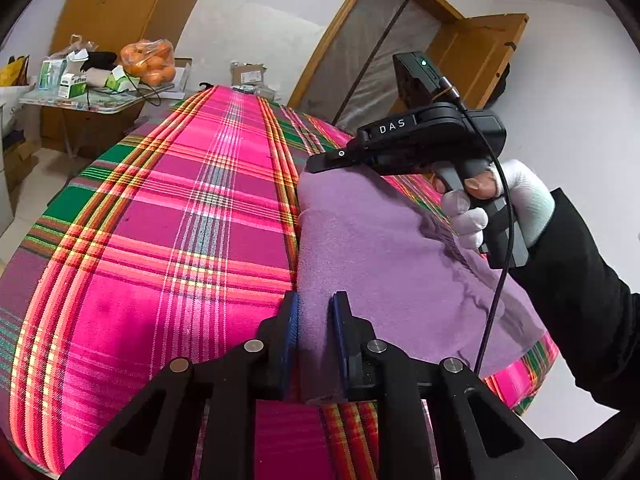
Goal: Fold clothes
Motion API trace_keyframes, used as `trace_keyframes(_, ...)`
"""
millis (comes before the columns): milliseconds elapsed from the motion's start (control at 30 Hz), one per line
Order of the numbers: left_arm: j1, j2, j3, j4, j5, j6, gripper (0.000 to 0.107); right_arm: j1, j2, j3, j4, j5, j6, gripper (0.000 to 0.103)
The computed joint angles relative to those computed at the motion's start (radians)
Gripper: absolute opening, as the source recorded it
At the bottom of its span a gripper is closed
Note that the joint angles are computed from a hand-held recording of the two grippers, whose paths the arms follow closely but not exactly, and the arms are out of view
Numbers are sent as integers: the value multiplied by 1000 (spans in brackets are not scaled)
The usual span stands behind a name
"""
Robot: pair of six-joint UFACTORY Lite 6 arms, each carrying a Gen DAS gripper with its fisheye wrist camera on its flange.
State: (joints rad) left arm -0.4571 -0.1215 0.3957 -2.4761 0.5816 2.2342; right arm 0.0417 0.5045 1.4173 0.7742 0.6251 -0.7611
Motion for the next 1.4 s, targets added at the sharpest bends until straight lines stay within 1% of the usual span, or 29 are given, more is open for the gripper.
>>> trace_keyframes(67, -9, -2, -6, -35, -1, 37, 13, -5, 7, 7, 8, -26, 2, 4)
trace_keyframes(200, -23, -19, -22, -73, -13, 74, 11, -13, 80, 84, -14, -33, 62, 4)
trace_keyframes(267, -10, -25, -33, -55, -2, 61, 11, -16, 72, 58, 28, -51, 13, 5)
trace_keyframes(333, 6, -32, -41, -22, 10, 37, 11, -33, 25, 3, 110, -49, -62, 6)
trace_keyframes(367, 16, -33, -43, 0, 17, 19, 11, -49, -41, -66, 174, -48, -135, 9)
trace_keyframes(433, 41, -33, -44, 51, 34, -23, 11, -82, -168, -187, 286, -28, -263, 10)
trace_keyframes(467, 49, -31, -45, 67, 43, -36, 11, -101, -232, -245, 336, -10, -320, 10)
trace_keyframes(500, 57, -25, -43, 81, 52, -45, 12, -136, -315, -330, 414, 36, -398, 10)
trace_keyframes(533, 61, -19, -39, 86, 58, -47, 12, -156, -369, -397, 461, 61, -451, 10)
trace_keyframes(567, 62, -13, -35, 84, 61, -43, 12, -175, -420, -457, 488, 80, -485, 10)
trace_keyframes(633, 57, -20, -35, 80, 48, -44, 12, -191, -436, -529, 453, 30, -485, 10)
trace_keyframes(667, 54, -27, -35, 79, 37, -46, 12, -200, -440, -560, 434, 4, -479, 8)
trace_keyframes(700, 50, -34, -36, 78, 27, -48, 12, -236, -410, -560, 429, -9, -460, 2)
trace_keyframes(733, 47, -41, -37, 76, 16, -50, 12, -272, -379, -555, 423, -19, -440, 1)
trace_keyframes(767, 43, -48, -38, 75, 5, -53, 13, -333, -382, -565, 441, 5, -445, 1)
trace_keyframes(800, 41, -60, -40, 74, -9, -53, 14, -395, -410, -593, 483, 43, -491, 2)
trace_keyframes(867, 41, -78, -39, 74, -32, -58, 14, -522, -474, -656, 531, 140, -566, 3)
trace_keyframes(933, 47, -81, -36, 81, -38, -69, 14, -638, -525, -708, 520, 249, -597, 14)
trace_keyframes(967, 46, -83, -34, 79, -44, -70, 14, -690, -544, -734, 495, 302, -601, 27)
trace_keyframes(1000, 40, -86, -31, 70, -54, -64, 14, -739, -564, -770, 464, 344, -604, 37)
trace_keyframes(1167, 17, -144, -37, 52, -95, -61, 14, -920, -680, -920, 275, 533, -625, 38)
trace_keyframes(1233, 10, -172, -42, 44, -105, -61, 14, -918, -726, -965, 218, 576, -607, 38)
trace_keyframes(1267, 6, -178, -42, 44, -107, -64, 14, -905, -738, -974, 200, 591, -595, 38)
trace_keyframes(1333, -1, -172, -33, 52, -105, -78, 14, -856, -748, -985, 187, 586, -564, 39)
trace_keyframes(1400, -14, -167, -24, 53, -114, -81, 14, -814, -690, -968, 204, 578, -545, 40)
